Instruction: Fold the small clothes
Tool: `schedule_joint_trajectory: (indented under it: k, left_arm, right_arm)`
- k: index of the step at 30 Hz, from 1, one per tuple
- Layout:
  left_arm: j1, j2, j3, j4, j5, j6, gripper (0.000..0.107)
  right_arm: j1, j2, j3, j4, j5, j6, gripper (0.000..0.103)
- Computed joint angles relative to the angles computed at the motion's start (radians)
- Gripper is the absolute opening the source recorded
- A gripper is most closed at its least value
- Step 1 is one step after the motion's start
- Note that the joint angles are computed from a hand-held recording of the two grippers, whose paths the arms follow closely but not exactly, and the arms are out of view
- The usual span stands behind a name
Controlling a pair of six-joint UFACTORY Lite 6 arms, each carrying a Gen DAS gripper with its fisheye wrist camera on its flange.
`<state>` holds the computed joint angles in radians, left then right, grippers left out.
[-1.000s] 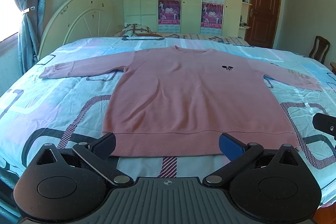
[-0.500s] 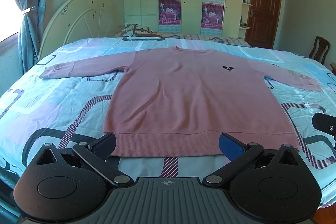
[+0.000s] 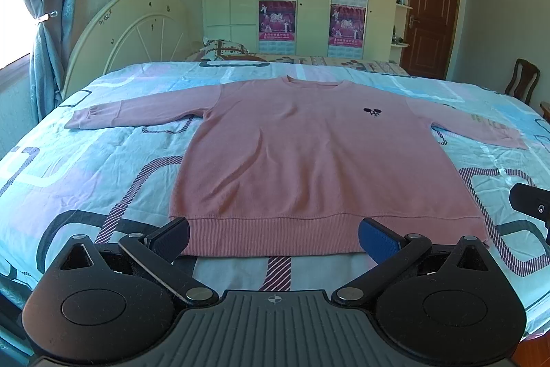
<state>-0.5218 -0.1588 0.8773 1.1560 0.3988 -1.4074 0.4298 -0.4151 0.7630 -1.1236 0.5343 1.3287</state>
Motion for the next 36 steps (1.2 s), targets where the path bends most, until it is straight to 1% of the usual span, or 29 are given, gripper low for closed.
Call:
schedule_joint_trajectory:
  k: [13, 16, 20, 22, 25, 27, 29, 32, 34, 36]
  left_arm:
    - [0.005, 0.025, 0.018, -0.002, -0.011, 0.004, 0.103]
    - [0.009, 0.051, 0.042, -0.003, -0.018, 0.008, 0.103]
    - [0.017, 0.104, 0.095, 0.001, -0.025, 0.000, 0.103]
    - [0.032, 0.138, 0.130, -0.005, -0.049, 0.008, 0.103]
    - [0.061, 0.210, 0.205, -0.060, -0.096, 0.052, 0.103]
    - [0.070, 0.276, 0.272, -0.113, -0.103, 0.098, 0.103]
    - [0.089, 0.338, 0.334, -0.208, -0.150, 0.203, 0.103]
    - [0.084, 0.446, 0.455, -0.194, -0.145, 0.181, 0.103]
    - [0.080, 0.534, 0.562, -0.237, -0.134, 0.218, 0.103]
    - [0.073, 0.640, 0.702, -0.320, -0.113, 0.305, 0.103]
  right_arm:
    - [0.009, 0.004, 0.004, -0.005, 0.017, 0.012, 0.103]
    - [-0.016, 0.012, 0.007, -0.011, 0.005, 0.009, 0.103]
    - [-0.080, 0.048, 0.023, -0.035, -0.039, 0.002, 0.103]
    - [-0.113, 0.084, 0.046, -0.050, -0.058, -0.002, 0.103]
    - [-0.171, 0.143, 0.085, -0.076, -0.093, 0.001, 0.103]
    - [-0.208, 0.182, 0.111, -0.100, -0.114, 0.016, 0.103]
    - [-0.250, 0.228, 0.142, -0.127, -0.143, 0.034, 0.103]
    - [-0.323, 0.296, 0.191, -0.174, -0.195, 0.062, 0.103]
    - [-0.373, 0.354, 0.236, -0.194, -0.233, 0.071, 0.103]
    - [-0.419, 0.423, 0.293, -0.215, -0.266, 0.079, 0.103]
